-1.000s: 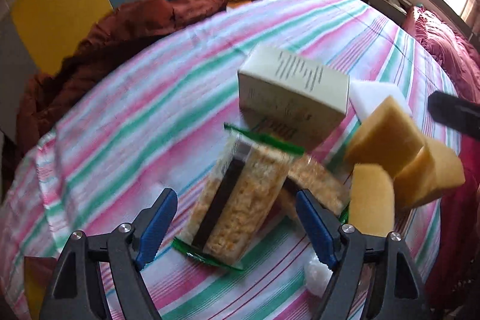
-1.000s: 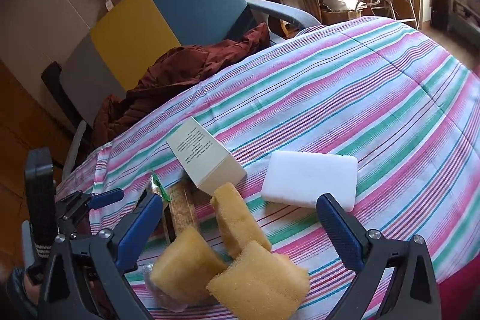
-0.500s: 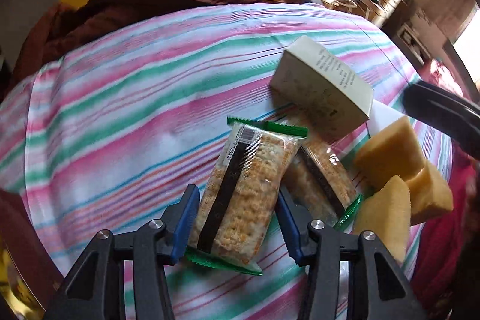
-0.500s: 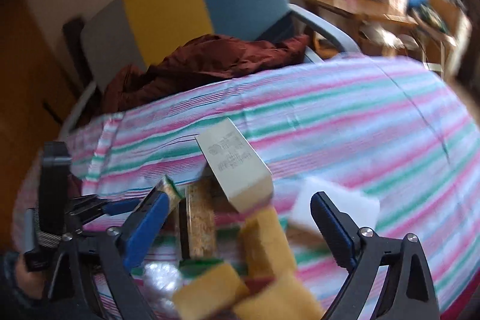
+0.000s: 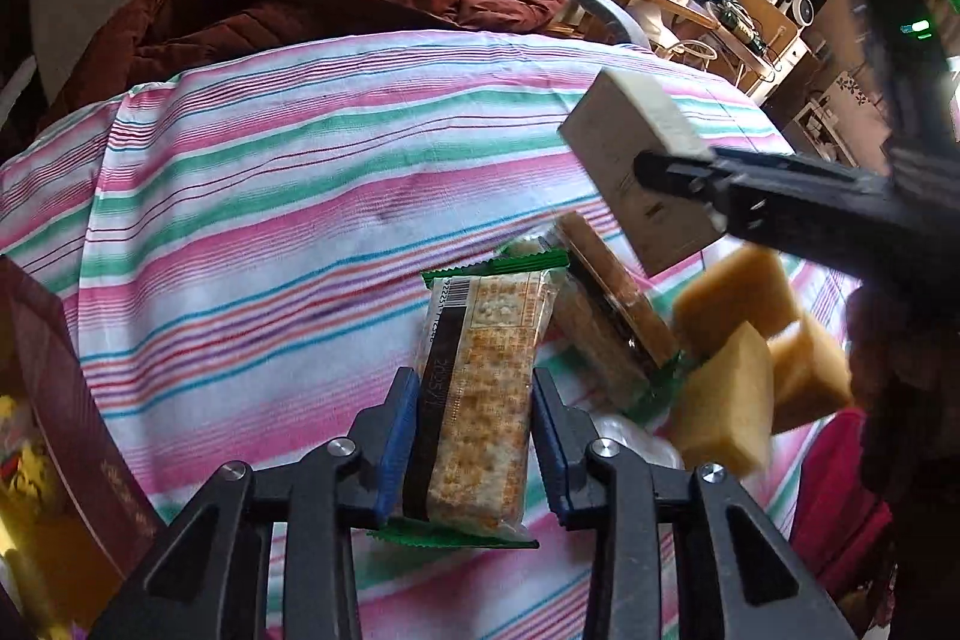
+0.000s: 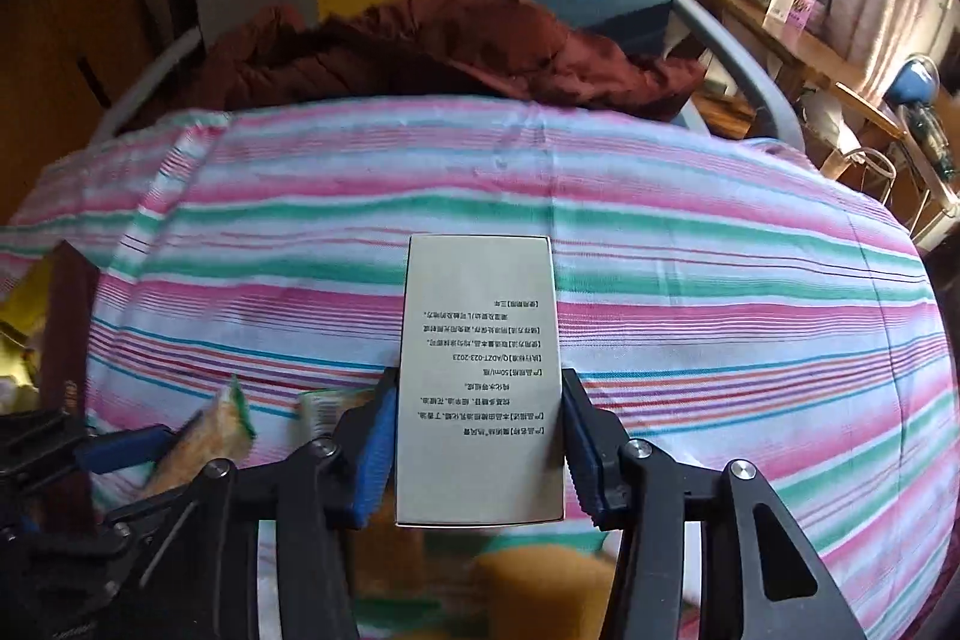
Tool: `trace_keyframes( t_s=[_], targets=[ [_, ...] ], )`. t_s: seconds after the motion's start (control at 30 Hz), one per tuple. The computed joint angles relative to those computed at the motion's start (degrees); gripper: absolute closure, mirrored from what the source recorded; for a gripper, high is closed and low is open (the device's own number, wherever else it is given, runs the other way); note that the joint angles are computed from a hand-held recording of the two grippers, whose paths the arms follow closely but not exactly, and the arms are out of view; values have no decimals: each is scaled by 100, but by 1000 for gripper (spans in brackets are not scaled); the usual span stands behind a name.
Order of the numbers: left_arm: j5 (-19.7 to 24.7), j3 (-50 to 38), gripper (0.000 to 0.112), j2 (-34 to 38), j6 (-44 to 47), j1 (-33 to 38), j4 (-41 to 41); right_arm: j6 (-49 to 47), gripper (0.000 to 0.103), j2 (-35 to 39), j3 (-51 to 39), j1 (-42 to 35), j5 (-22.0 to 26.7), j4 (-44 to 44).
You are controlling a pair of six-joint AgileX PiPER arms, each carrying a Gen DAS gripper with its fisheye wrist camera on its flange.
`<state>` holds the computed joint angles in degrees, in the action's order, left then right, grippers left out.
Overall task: Organize objects
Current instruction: 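Grasp the wrapped snack bar with the left tool while the right grasps the white box, then carry the snack bar and white box into the gold tray and release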
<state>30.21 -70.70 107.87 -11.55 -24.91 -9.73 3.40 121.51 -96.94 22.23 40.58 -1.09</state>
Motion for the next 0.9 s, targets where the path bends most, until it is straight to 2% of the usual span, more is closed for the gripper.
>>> trace_keyframes(
  t_s=[0.13, 0.3, 0.57, 0.73, 0.9],
  targets=[
    [-240, 417, 76, -419, -61, -14, -116, 200, 53, -704, 738, 120, -467, -58],
    [-492, 1129, 76, -1312, -421, -98, 77, 258, 53, -1477, 1445, 284, -882, 173],
    [-619, 2171, 76, -2632, -1072, 4, 401, 68, 53, -2209, 2412, 919, -1442, 821],
    [-458, 2939, 76, -3748, -1148, 644, 413, -91, 53, -2164, 2400, 1487, -1566, 1219],
    [-162, 3441, 76, -4478, 31, 2077, -404, -35, 53, -1835, 1997, 2140, -1519, 1284]
  ],
)
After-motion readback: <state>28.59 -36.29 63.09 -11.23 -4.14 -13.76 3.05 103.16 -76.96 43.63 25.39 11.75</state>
